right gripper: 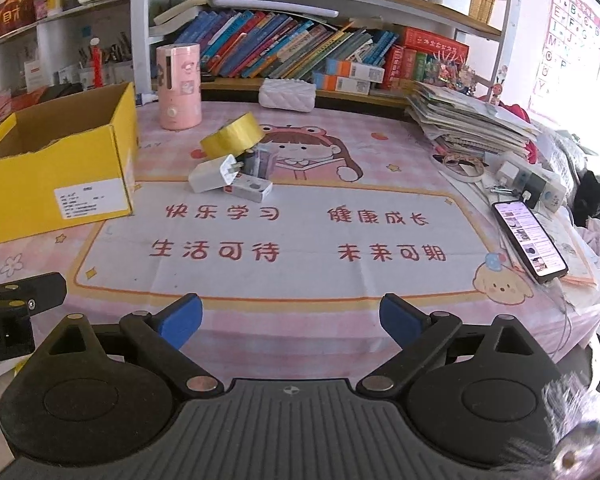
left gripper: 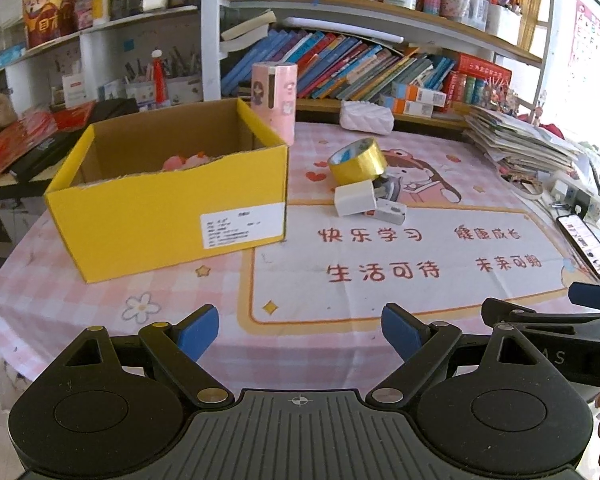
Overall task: Organize objects
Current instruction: 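Withdraw both tools from the box back toward the tape and charger, then close the left tool on the white charger plug while the right tool grasps the small white box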
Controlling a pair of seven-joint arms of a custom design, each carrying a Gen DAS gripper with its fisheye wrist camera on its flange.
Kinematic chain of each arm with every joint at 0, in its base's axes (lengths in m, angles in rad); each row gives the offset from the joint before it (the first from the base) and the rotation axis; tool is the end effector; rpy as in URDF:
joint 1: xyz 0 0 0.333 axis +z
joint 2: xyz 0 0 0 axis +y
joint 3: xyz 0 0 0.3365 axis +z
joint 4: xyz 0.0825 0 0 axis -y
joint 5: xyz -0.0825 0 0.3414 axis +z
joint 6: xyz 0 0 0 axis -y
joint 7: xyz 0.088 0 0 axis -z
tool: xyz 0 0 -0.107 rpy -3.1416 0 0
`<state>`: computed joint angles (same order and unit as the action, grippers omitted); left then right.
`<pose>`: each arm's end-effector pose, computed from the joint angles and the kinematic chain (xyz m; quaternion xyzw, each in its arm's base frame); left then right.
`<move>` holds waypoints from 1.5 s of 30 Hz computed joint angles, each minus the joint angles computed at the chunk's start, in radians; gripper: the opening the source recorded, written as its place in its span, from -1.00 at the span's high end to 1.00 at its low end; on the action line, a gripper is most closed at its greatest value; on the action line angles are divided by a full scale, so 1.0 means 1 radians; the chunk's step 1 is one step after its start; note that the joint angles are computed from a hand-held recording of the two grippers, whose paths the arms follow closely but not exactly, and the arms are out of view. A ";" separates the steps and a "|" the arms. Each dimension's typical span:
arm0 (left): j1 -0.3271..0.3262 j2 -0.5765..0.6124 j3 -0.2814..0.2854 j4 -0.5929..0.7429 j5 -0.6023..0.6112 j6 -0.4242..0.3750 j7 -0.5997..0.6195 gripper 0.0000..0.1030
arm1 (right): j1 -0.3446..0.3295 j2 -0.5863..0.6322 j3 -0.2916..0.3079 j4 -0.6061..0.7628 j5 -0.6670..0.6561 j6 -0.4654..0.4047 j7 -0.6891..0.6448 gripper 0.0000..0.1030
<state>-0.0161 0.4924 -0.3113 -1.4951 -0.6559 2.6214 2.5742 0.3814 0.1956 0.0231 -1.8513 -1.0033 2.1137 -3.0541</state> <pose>0.6876 -0.1666 0.4998 -0.3527 0.8362 -0.3980 0.1342 0.5602 0.1965 0.4818 -0.3698 0.8293 -0.3980 0.1306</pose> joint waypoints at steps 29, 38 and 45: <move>-0.123 0.188 0.035 0.283 0.232 -0.037 -0.292 -0.77 | -0.109 0.044 -0.069 0.043 0.051 0.192 -0.176 -0.89; -0.182 0.270 0.055 0.414 0.319 -0.069 -0.406 -0.77 | -0.160 0.053 -0.094 0.041 0.094 0.273 -0.233 -0.89; -0.224 0.324 0.070 0.509 0.381 -0.104 -0.474 -0.77 | -0.196 0.067 -0.114 0.047 0.116 0.343 -0.297 -0.89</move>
<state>-0.2397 0.8160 -0.2412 -0.9861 -0.2753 2.5176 2.0998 0.1855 0.2624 -0.0912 -1.8046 -0.8869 2.4568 -3.3513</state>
